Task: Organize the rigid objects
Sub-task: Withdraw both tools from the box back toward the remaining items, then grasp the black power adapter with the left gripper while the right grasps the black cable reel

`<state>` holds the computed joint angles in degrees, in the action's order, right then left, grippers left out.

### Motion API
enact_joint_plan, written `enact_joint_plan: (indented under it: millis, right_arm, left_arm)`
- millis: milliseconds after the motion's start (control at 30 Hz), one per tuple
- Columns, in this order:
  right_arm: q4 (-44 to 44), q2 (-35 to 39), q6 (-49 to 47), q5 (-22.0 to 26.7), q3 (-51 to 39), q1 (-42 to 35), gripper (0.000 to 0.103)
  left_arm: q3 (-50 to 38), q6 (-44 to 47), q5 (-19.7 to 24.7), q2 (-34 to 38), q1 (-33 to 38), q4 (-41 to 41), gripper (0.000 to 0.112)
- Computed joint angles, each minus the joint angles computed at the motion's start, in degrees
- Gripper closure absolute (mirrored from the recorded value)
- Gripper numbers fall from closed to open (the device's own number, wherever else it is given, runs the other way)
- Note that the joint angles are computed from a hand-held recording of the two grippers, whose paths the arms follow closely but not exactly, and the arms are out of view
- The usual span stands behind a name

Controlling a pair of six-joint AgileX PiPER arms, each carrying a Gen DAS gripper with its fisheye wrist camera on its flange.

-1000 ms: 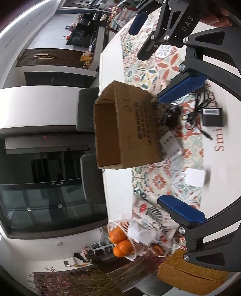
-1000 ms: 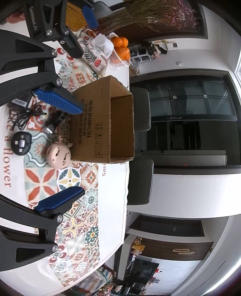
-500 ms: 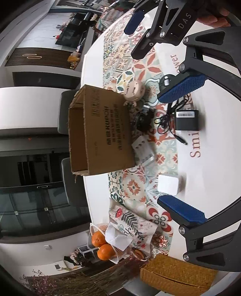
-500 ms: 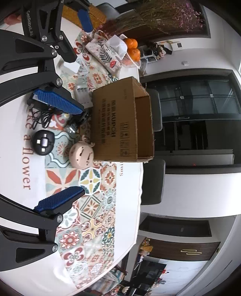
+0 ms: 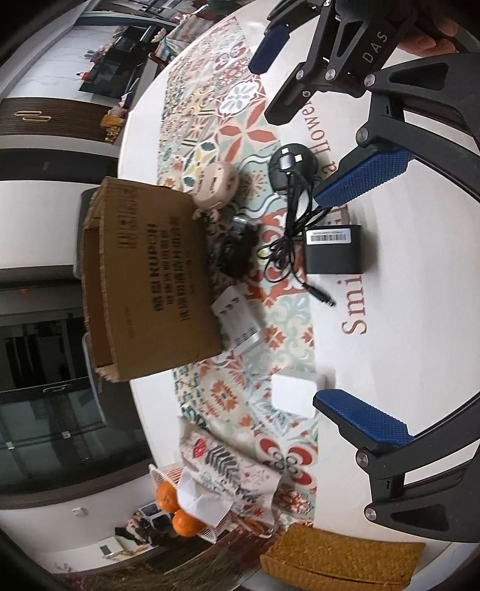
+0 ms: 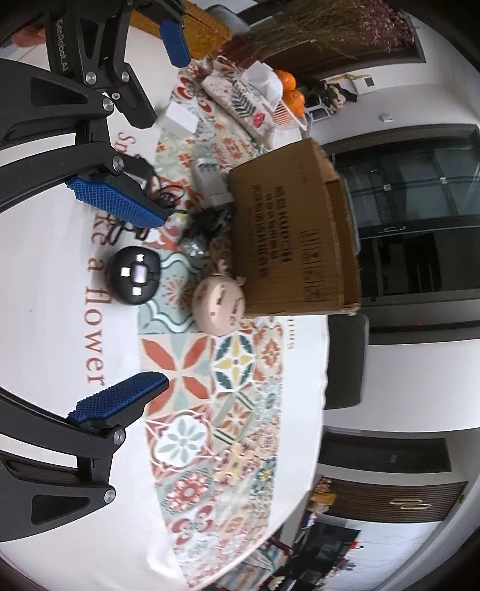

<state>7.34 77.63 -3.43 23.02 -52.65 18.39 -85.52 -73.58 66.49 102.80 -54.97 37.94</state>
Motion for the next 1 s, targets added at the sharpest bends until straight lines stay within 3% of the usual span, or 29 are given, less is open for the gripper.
enact_joint_plan:
  millis: [367, 633, 833, 1000]
  right_arm:
    - [3.24, 5.17, -3.3, 0.41, 0.23, -1.12, 0.022]
    - [14.51, 10.01, -16.75, 1.88, -1.15, -2.49, 0.022]
    - [24.53, 12.17, -27.46, 3.22, -1.81, -5.1, 0.022]
    - [26.13, 13.35, -30.37, 4.07, -2.38, -5.82, 0.023]
  left_arm:
    - [-0.48, 3.61, -2.43, 3.75, 3.04, -4.91, 0.014]
    - [-0.67, 6.63, -5.89, 5.02, 5.23, -8.03, 0.03]
    - [-2.94, 9.59, -6.82, 6.83, 5.95, -9.77, 0.035]
    - [-3.65, 11.08, -7.47, 7.85, 6.39, -11.19, 0.038]
